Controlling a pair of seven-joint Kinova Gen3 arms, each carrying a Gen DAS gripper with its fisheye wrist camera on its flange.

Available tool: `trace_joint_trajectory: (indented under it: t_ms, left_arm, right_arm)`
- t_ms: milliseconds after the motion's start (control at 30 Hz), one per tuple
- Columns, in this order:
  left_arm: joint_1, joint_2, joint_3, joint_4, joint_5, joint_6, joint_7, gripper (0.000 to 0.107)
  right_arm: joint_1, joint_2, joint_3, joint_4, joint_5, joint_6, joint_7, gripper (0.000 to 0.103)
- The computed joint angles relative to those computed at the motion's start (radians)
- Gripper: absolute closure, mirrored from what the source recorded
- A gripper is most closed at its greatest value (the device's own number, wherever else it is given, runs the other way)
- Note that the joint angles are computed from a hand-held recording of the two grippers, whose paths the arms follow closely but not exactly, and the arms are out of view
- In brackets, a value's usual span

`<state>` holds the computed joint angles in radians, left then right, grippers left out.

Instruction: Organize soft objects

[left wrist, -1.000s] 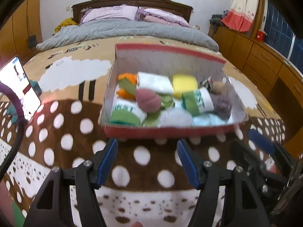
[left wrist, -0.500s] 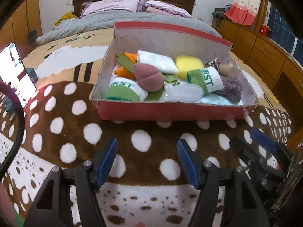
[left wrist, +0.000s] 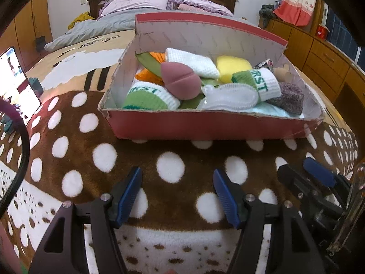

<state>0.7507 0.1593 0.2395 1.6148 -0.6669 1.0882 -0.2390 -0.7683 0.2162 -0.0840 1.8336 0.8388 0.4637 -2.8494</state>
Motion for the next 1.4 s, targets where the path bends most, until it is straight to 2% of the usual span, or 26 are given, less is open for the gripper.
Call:
trace_joint_trajectory:
  t_ms: [1400]
  left_arm:
    - [0.001,0.01,-0.009,0.0,0.009,0.0,-0.004,0.039]
  right_arm:
    - [0.001,0.008,0.006,-0.002,-0.029,0.0,0.009,0.036]
